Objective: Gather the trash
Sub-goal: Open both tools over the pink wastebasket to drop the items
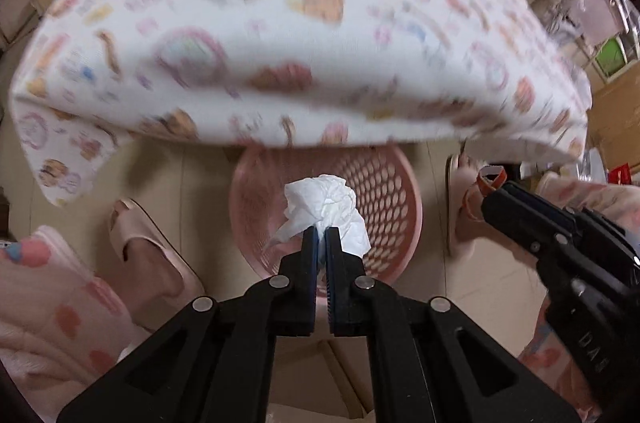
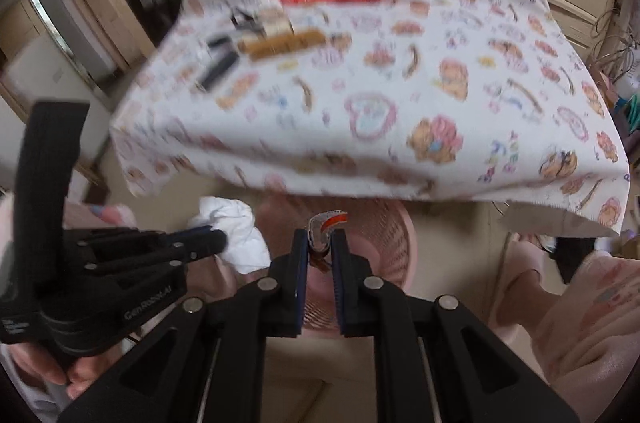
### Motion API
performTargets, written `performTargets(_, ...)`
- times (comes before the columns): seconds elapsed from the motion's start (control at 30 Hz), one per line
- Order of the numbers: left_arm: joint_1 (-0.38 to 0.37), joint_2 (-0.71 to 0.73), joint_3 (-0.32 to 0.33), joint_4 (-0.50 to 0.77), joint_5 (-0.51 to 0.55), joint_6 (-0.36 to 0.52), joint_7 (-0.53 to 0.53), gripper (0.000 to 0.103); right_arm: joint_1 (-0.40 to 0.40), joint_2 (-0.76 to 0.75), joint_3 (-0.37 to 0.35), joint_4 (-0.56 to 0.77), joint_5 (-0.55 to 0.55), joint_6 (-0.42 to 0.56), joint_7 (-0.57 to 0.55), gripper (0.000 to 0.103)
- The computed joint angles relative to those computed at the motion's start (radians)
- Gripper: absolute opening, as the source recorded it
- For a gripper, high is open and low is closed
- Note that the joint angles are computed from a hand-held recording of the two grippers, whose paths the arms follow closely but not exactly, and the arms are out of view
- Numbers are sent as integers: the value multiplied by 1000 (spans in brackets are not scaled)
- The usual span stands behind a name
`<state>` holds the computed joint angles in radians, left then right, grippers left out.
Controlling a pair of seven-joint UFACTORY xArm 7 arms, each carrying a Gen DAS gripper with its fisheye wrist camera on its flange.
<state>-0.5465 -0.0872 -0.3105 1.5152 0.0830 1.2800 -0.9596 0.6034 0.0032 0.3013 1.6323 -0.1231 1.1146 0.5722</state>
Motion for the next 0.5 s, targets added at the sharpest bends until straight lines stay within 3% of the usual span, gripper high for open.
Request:
performTargets(0.17, -12, 45, -1, 11, 3, 61, 1, 4, 0, 12, -4, -19, 33, 11, -12, 12)
performTargets(0.27, -18, 47, 6, 3, -15, 61, 7, 22, -10, 25, -13, -41, 77, 15, -9, 12)
performTargets(0.5, -33, 68, 8, 32, -7, 103, 13, 43, -18, 42, -22, -65, 106, 20, 5, 12)
